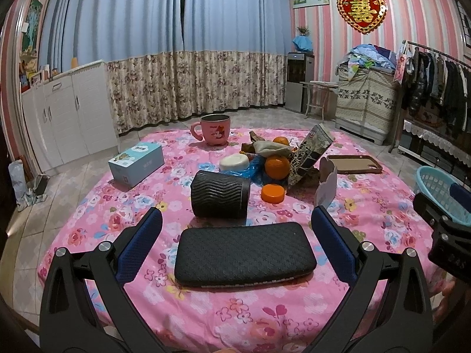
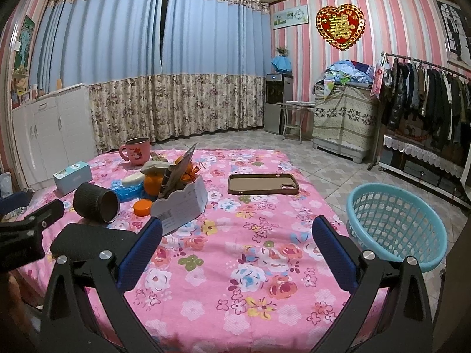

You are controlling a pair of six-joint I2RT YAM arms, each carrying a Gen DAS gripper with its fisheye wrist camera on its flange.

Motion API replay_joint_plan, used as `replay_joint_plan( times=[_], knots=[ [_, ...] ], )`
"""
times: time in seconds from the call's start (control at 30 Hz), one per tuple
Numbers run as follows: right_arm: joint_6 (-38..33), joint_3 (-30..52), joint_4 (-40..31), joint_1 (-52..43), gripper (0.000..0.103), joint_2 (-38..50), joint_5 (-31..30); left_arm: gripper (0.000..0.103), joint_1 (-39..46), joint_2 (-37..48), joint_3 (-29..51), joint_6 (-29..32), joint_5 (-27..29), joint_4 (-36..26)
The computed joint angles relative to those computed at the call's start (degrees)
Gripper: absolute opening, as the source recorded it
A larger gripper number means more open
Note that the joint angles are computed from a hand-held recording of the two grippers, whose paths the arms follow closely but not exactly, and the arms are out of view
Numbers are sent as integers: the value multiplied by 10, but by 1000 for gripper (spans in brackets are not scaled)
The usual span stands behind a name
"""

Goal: Collect trash
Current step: 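Close the left tool on the black ribbed cylinder while the right tool reaches for the blue card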

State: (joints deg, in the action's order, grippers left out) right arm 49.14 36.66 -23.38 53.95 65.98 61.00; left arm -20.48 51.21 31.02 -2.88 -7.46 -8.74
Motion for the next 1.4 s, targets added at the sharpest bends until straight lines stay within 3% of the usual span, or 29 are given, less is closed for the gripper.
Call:
replay_joint_plan(
  times=[0.4,0.57,0.73,1.17,1.4],
  knots=[
    [-126,41,73,-87,99,37,-54,98,53,191,115,46,51,25],
    [-170,64,117,-154,99,76,-149,98,79,279,171,49,88,28],
    [-179,92,135,-200,99,120,-195,98,106,343,215,36,135,11],
    [-187,98,154,-251,99,166,-237,96,101,407,251,66,154,-8],
    [-186,99,152,-246,99,173,-236,79,106,410,251,73,168,-7]
  ],
)
